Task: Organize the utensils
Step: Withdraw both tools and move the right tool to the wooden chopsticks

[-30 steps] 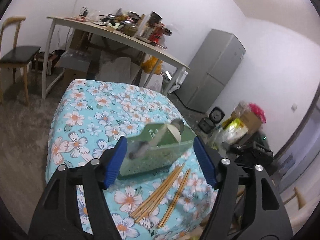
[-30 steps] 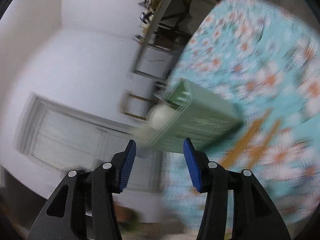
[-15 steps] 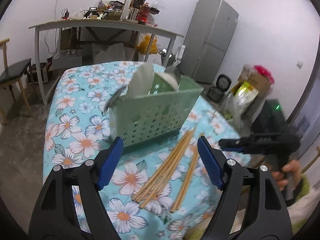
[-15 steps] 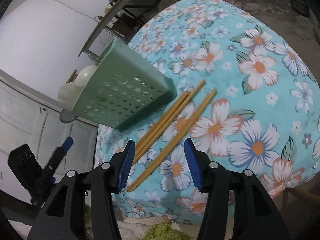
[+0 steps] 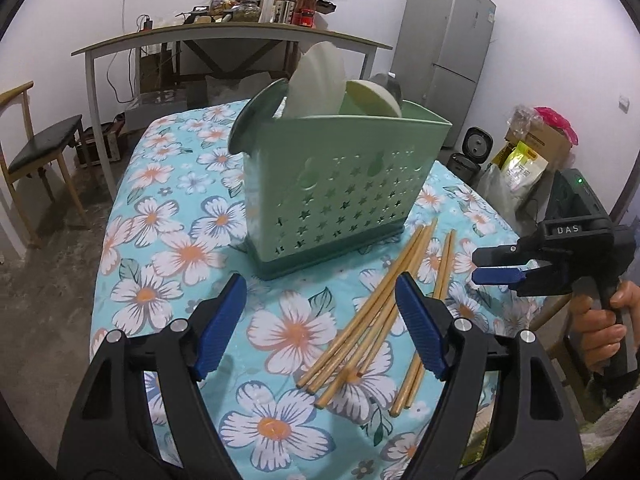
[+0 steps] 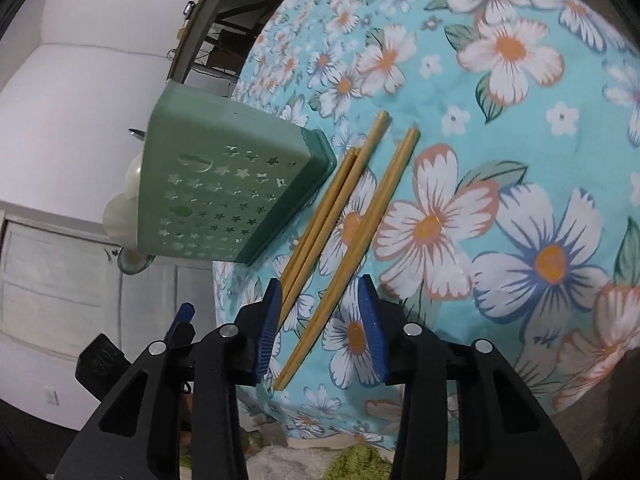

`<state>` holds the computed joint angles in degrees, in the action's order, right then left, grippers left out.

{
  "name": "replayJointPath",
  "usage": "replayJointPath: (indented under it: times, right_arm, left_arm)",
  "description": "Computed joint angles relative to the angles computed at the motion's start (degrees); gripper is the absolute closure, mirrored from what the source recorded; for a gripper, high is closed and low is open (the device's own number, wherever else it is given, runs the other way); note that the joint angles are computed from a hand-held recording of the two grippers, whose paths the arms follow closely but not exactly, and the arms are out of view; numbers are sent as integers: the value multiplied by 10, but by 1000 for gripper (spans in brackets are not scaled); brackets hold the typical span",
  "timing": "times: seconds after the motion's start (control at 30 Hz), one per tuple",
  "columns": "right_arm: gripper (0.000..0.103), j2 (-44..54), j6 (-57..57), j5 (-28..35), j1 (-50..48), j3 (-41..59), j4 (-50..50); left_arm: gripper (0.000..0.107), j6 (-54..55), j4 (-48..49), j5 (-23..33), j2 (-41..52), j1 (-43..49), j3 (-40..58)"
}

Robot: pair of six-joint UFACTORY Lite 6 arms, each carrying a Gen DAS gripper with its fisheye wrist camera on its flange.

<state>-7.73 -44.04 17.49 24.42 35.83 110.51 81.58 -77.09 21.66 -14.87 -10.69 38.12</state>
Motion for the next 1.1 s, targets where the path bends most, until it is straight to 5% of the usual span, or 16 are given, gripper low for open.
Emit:
replayJointPath:
  times: [0.53,0.83,1.1]
  right_arm:
    - [92,138,-116,55,-7,49,156]
    - [92,150,-162,131,-29,12,224]
    - [94,138,-176,126,-25,5,230]
  left_arm:
    - [34,31,-33,31,9,25,-2]
    - [34,23,-27,27,9,15,0]
    - [34,8,-18,26,7,6,4]
